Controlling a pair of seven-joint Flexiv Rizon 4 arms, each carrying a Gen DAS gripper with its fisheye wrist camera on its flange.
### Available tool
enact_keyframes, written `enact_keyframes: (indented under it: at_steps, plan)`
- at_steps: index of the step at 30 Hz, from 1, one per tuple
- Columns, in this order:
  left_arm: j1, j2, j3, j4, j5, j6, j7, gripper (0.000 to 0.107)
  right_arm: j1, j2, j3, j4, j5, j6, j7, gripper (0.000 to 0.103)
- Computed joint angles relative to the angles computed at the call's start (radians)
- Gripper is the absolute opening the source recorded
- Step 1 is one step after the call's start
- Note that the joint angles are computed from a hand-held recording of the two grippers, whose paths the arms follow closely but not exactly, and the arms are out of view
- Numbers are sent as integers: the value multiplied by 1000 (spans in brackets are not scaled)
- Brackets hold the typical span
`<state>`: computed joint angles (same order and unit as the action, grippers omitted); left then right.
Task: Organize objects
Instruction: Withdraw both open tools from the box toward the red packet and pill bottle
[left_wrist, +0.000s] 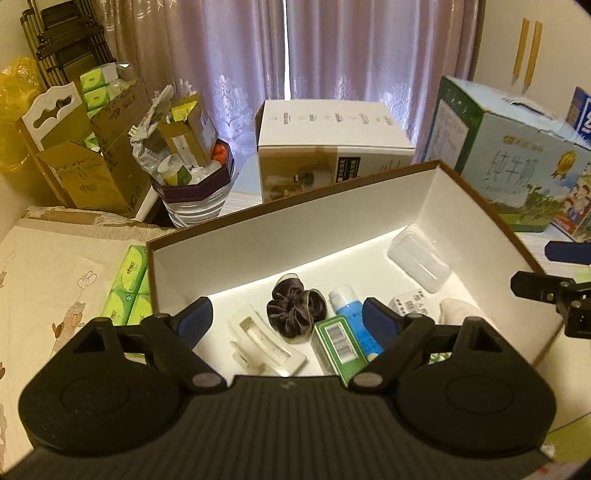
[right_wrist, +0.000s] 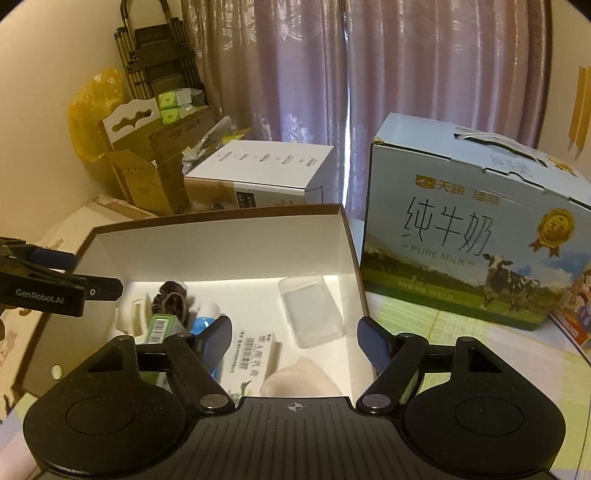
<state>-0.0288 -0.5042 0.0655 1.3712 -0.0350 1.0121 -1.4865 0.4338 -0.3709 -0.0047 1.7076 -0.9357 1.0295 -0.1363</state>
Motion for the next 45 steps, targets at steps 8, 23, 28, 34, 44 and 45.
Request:
enact_keyframes:
  at_steps: [8,23,28,34,44,45]
  plan:
    - [-4,123,-5,132,-13,65,-20,86,20,58,15,33,-84,0,99,72]
    - [-24,323,-7,341,25,90,-121,88,44,155,99,99,-197,-102,279,72]
    - [-26,381,-20,409,19,87,-129,88,53,187,130,128,-209,-136,326,72]
    - [-35,445,-34,493,12,81,-135,88,68,221,169,164,-203,-178,371,72]
    - [-48,520,-52,594,14,44,-138,88,95,261,219,219,-162,-220,419,72]
    - [-48,526,-54,600,15,40,-138,88,98,264,223,224,-155,-221,423,72]
